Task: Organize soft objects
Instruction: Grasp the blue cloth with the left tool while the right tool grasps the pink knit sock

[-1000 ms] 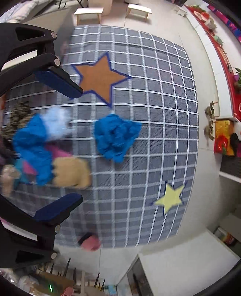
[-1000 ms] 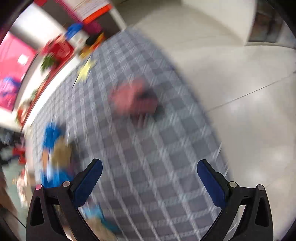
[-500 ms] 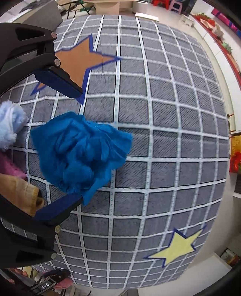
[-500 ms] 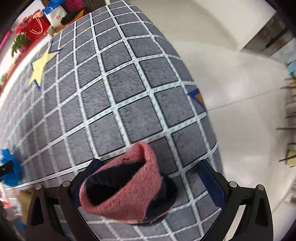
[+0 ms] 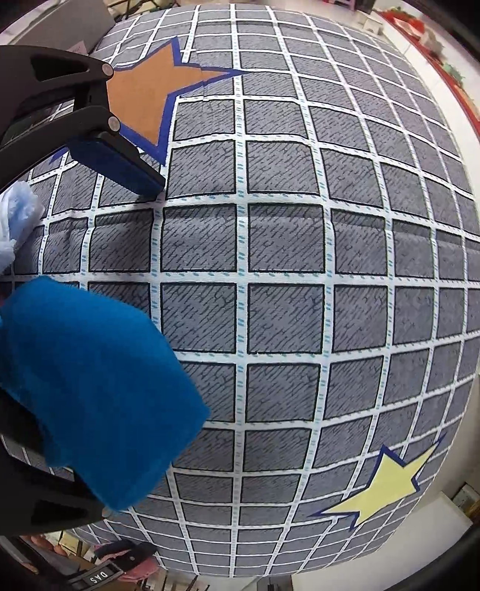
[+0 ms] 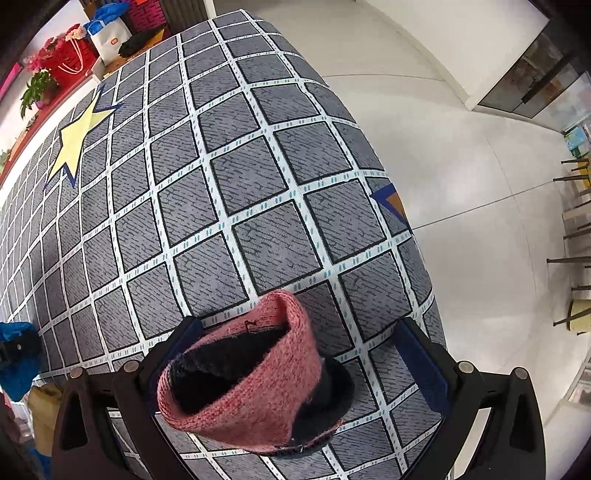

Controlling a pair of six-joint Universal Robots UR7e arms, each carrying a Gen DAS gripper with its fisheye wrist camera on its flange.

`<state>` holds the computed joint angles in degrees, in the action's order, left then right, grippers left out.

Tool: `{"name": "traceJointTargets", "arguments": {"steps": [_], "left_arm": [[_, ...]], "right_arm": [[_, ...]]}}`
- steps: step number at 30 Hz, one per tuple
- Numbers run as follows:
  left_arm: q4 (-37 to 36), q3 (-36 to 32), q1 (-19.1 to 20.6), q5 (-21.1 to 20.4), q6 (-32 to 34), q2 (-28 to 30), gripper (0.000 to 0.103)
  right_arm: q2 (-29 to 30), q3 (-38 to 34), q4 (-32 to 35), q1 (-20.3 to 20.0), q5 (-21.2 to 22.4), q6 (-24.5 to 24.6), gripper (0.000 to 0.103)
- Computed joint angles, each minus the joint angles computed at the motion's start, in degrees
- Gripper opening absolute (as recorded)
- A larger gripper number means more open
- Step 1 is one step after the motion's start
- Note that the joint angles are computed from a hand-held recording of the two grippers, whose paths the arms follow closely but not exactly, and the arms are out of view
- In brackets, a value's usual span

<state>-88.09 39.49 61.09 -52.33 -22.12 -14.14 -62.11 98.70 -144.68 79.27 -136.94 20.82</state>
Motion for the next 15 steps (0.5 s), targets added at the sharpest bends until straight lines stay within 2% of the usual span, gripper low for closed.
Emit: {"name": "traceJointTargets", "arguments": {"steps": [1, 2, 4, 5, 6, 8, 9, 10, 11, 12, 13, 15], "left_arm": [[-0.10, -1.31, -0.29, -0.01, 0.52, 0.71, 0.100], [-1.34, -0.71, -1.04, -0.01, 1.11, 0.62, 0.093], [-3.56, 0.95, -2.95, 0.67, 2.67, 0.13, 0.066], [-3.94, 1.34, -3.59, 1.21, 3.81, 0.05, 0.035], [-2.51, 0.47, -4.04, 1.85, 3.75, 0.62, 0.024], [-0.51, -0.45, -4.69, 3.43, 2.40, 1.44, 0.023], [-0.58, -0.29, -4.93, 3.86, 2.26, 1.51, 0.021], [-0.53, -0.38, -5.13, 3.89, 1.94, 1.73, 0.021], [-0.51, -0.37, -5.11, 2.93, 1.45, 1.61, 0.020], [-1.11, 0.51, -5.32, 1.43, 0.59, 1.09, 0.020], [-2.09, 1.89, -5.58, 0.17, -0.29, 0.27, 0.020], [-5.33, 7.02, -6.06, -0.74, -1.59, -2.84, 0.020]], "right_arm": [[-0.04, 0.34, -0.51, 0.11, -0.17, -0.04, 0.103], [-0.06, 0.85, -1.31, 0.30, -0.50, -0.12, 0.103], [-0.14, 1.76, -2.73, 0.60, -1.00, -0.49, 0.103], [-0.23, 2.24, -3.04, 0.82, -1.38, -0.31, 0.103], [-0.36, 2.56, -2.99, 1.00, -1.60, 0.30, 0.102], [-0.55, 3.58, -3.82, 1.72, -2.80, 1.25, 0.094], [-0.65, 3.82, -3.79, 2.22, -3.78, 1.87, 0.083], [-0.76, 3.99, -3.85, 2.74, -4.95, 2.13, 0.066], [-0.79, 4.17, -4.14, 3.41, -6.10, 1.91, 0.056], [-0.71, 4.29, -4.48, 3.89, -7.11, 1.50, 0.032], [-0.58, 4.34, -4.51, 4.33, -8.03, 1.19, 0.025], [-1.01, 5.15, -5.35, 4.71, -7.94, 1.24, 0.023]]}}
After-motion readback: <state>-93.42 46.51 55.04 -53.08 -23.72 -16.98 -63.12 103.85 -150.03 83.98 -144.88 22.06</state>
